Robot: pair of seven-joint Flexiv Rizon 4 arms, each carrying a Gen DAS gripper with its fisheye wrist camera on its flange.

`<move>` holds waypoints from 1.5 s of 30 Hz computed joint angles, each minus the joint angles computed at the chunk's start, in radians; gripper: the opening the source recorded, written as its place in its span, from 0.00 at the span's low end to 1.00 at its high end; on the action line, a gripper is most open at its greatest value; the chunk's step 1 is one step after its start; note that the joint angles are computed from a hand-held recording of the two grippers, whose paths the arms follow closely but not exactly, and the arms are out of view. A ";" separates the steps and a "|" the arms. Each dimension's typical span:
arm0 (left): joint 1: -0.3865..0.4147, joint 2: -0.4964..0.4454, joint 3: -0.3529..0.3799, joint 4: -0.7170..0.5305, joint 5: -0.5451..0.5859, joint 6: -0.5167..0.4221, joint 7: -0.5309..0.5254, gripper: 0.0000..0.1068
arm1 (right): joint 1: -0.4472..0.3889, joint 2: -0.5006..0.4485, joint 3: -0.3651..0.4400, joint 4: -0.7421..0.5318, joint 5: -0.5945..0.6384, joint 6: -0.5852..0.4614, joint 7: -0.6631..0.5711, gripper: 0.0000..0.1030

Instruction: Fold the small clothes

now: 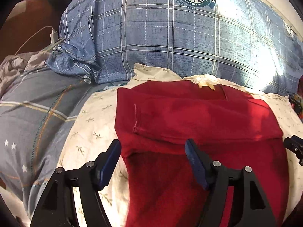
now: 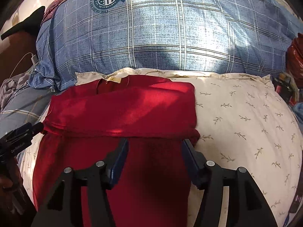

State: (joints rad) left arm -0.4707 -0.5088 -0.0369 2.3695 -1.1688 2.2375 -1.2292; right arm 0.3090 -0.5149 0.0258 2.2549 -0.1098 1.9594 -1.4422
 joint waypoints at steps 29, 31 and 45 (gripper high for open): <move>-0.050 0.075 0.002 0.166 0.085 0.025 -0.185 0.68 | 0.077 0.054 -0.044 0.108 0.138 0.054 -0.066 0.65; -0.046 0.079 0.000 0.174 0.094 0.028 -0.196 0.68 | 0.076 0.056 -0.043 0.111 0.137 0.053 -0.067 0.66; -0.060 0.092 -0.015 0.217 0.083 0.053 -0.217 0.68 | 0.065 0.065 -0.020 0.156 0.131 0.057 -0.054 0.68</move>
